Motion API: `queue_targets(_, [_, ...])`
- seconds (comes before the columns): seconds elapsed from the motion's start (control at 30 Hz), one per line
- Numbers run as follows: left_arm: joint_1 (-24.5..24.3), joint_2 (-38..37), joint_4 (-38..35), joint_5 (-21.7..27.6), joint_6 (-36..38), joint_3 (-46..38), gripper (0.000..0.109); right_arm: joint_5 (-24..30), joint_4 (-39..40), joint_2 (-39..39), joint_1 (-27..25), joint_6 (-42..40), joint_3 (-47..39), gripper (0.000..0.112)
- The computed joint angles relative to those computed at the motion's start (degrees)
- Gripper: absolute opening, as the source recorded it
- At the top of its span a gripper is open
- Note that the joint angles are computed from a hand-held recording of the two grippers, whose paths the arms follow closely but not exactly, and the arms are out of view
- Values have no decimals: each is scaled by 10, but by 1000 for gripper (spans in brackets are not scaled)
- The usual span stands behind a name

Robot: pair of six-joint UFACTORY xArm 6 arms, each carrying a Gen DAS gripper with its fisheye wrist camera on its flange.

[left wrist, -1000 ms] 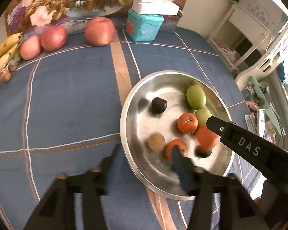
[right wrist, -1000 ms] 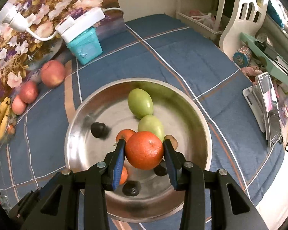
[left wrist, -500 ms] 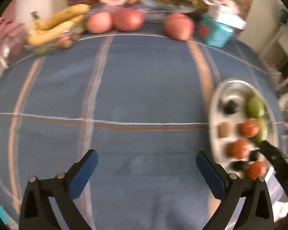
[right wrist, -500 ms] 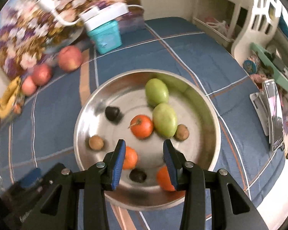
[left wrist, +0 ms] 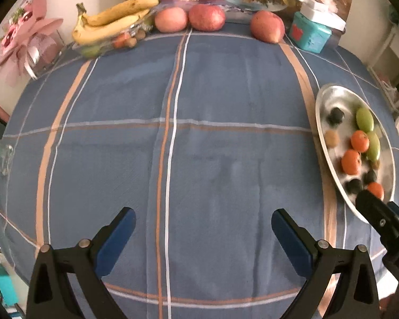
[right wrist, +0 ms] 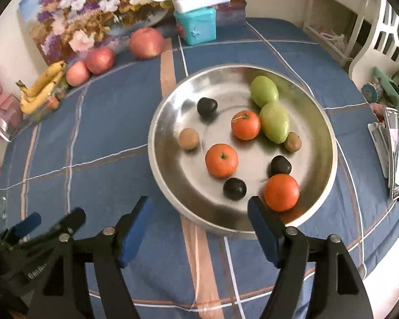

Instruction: Organize fruits

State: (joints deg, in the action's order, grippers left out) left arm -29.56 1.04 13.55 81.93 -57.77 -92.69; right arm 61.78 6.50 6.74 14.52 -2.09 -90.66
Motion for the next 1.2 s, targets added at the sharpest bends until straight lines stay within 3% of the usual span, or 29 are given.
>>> queue_targets(0.03, [-2, -9, -3, -5, -4, 10, 103, 1, 15, -8, -4, -7, 7, 93])
queue_targets(0.07, [-5, -20, -5, -8, -10, 23, 103, 1, 22, -11, -6, -10, 12, 95])
queue_targets(0.23, [-14, -47, 0, -7, -25, 49, 103, 26, 60, -21, -7, -49, 18, 95])
queue_targets(0.73, [0, -87, -15, -21, -53, 87, 103, 35, 34, -33, 2, -36, 27, 95])
queue_targets(1.2, [-9, -68, 9, 25, -48, 53, 103, 30, 19, -35, -7, -8, 27, 95])
